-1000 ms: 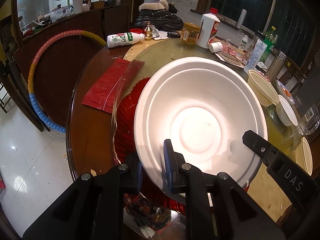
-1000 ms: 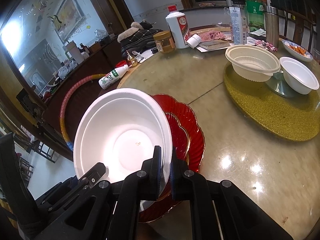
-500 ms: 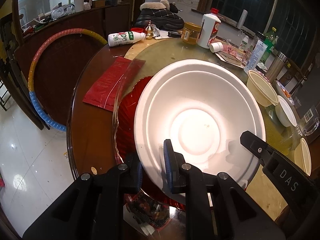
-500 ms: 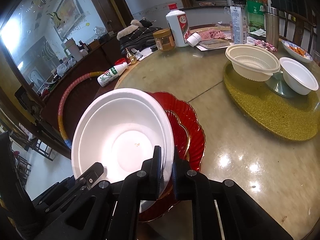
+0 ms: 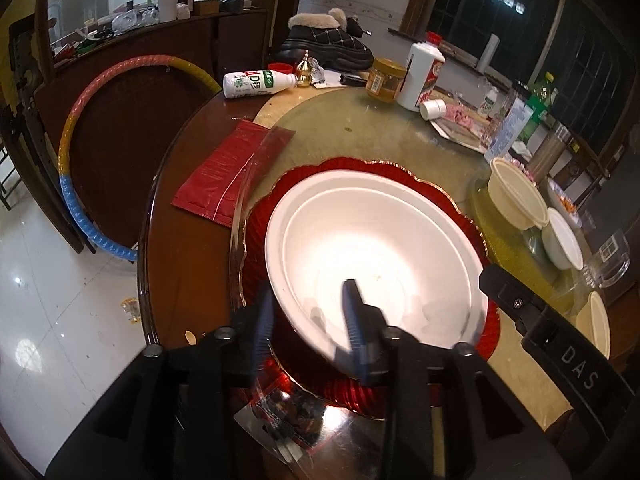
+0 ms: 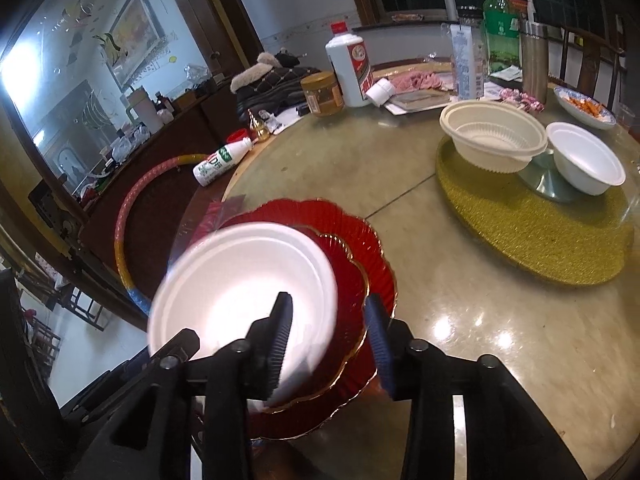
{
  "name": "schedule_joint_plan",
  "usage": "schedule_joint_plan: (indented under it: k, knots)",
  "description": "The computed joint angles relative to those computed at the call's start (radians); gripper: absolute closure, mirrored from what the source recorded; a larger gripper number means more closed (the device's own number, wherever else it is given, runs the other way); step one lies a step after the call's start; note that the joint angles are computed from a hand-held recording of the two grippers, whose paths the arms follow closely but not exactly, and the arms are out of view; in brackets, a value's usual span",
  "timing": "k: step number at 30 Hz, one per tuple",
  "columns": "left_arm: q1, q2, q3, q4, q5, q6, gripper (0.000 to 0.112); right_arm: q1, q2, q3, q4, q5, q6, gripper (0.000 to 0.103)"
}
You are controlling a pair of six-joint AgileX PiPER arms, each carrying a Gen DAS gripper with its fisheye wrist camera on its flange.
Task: Organize plates and bowls
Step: 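Lower the white foam bowl onto the red plates and open both grippers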
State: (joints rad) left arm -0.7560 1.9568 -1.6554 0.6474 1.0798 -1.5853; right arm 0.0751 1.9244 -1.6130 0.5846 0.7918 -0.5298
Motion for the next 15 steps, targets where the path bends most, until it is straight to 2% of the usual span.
schedule_joint_plan:
  k: [1, 2, 4, 7, 12, 13, 15]
  knots:
    - [-0.003, -0.005, 0.002, 0.006, 0.000, -0.010, 0.062, -0.004, -0.005, 0.003, 0.005, 0.001, -0.005, 0.056]
    - [-0.006, -0.013, 0.010, 0.013, -0.007, -0.023, 0.057, -0.010, -0.010, 0.007, 0.016, 0.003, -0.013, 0.053]
    - [-0.012, -0.040, 0.034, 0.025, -0.030, -0.055, 0.043, -0.029, -0.025, 0.023, 0.060, 0.007, -0.049, 0.038]
    - [-0.029, -0.082, 0.067, 0.065, -0.046, -0.143, 0.039, -0.069, -0.047, 0.043, 0.141, 0.035, -0.111, 0.031]
    - [-0.094, -0.120, 0.072, 0.199, -0.043, -0.282, 0.037, -0.217, -0.035, 0.020, 0.331, 0.231, -0.206, 0.028]
    - [-0.112, -0.115, 0.065, 0.240, -0.038, -0.304, 0.037, -0.246, -0.036, 0.022, 0.352, 0.252, -0.216, 0.028]
    - [-0.177, -0.066, -0.009, 0.361, 0.027, -0.321, 0.037, -0.322, -0.036, 0.028, 0.392, 0.287, -0.243, 0.028]
